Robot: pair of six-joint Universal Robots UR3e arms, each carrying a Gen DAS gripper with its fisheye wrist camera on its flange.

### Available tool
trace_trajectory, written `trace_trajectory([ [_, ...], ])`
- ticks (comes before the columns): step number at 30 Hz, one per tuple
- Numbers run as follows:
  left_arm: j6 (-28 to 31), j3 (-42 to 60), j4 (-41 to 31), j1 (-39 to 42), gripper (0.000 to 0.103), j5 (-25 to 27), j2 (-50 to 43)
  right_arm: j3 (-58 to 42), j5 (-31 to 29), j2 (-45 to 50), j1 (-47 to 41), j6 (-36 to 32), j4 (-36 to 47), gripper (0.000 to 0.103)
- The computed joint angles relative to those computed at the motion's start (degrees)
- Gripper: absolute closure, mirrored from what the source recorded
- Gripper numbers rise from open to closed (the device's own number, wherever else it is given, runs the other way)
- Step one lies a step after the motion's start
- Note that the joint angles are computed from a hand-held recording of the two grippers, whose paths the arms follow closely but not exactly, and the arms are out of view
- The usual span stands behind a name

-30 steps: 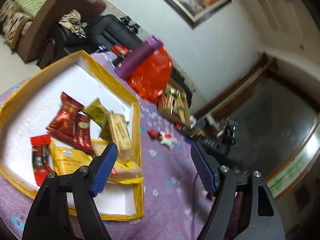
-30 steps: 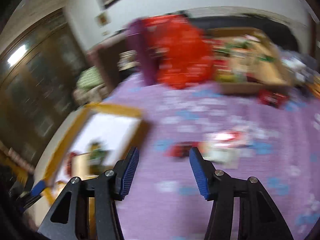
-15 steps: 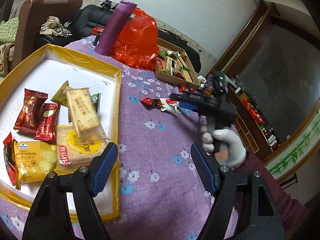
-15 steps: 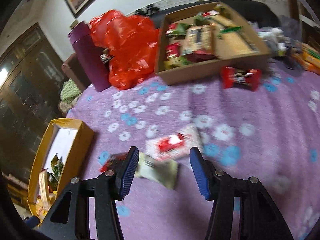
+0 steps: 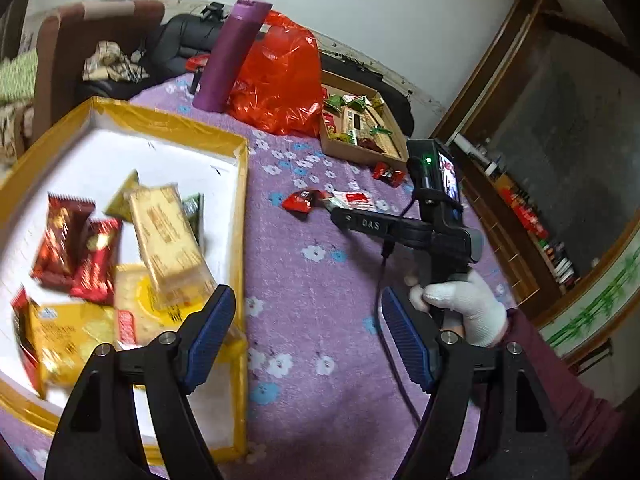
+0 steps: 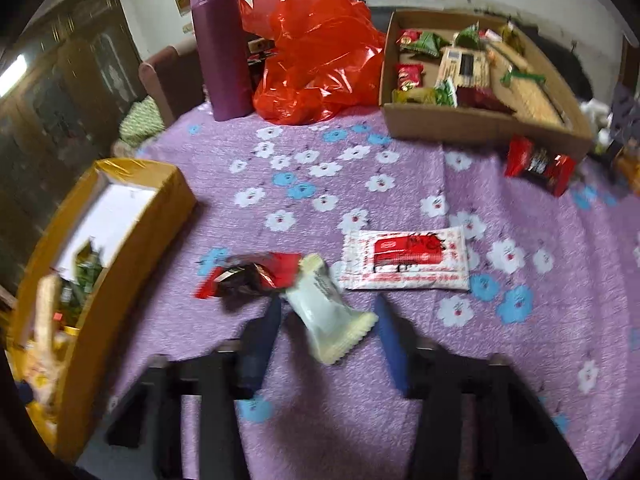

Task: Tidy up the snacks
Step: 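Grasp the red candy with the left gripper while the right grasps the pale green wrapped candy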

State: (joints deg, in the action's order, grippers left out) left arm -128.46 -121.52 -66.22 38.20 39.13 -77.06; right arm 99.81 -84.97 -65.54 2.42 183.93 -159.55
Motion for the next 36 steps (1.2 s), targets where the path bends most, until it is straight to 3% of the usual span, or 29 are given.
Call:
trace_trajectory([
  [5,-6.3,4.2,10.4,-7.4,0.027,3.9,-4.2,8.6,3.4,-5.8,-3.5,1.3,-3.9,0.073],
  [10,-16.0,16.9,22.5,-21.0,0.027,12.6,-19.3,21.5,11.8,-16.5,-10.8,-0.1,-6.7,0.072],
  [16,-26.8,42.8,20.1,-33.6,0.028,25.5,-42.3,27.8,19.3,-20.0,-16.9,-1.1,-8.7,0.072],
  [19,-28.0,48.5,22.8,-37.6,0.028,32.6,-48.2,28.0,21.3,-19.8,-18.0,-1.5,-8.5,0.072],
  [21,-27.5,49.3,25.9,-39.3,0.034,36.7,-50.3,28.4,21.7,-20.4,-18.5,-2.0,-8.8,0.072],
  [23,-26.4,51.5,26.1,-40.6,0.055,39.6,-52.7,28.9,21.8,-21.0,-18.9,-2.4,-9.4,0.072],
  [24,-26.2,52.6,25.6,-41.0,0.062,40.6,-53.9,29.2,22.0,-21.6,-19.3,-2.6,-9.4,0.072],
  [25,-26.0,51.4,26.8,-40.3,0.076,38.4,-53.5,29.4,22.4,-21.8,-19.8,-2.7,-9.4,0.072],
  [31,-28.2,50.1,27.6,-39.4,0.077,36.6,-52.6,30.5,23.6,-23.1,-22.2,-2.3,-9.2,0.072],
  [36,-28.3,42.2,28.3,-35.7,0.077,29.4,-45.3,31.4,23.3,-23.6,-22.4,-2.3,-9.9,0.072],
])
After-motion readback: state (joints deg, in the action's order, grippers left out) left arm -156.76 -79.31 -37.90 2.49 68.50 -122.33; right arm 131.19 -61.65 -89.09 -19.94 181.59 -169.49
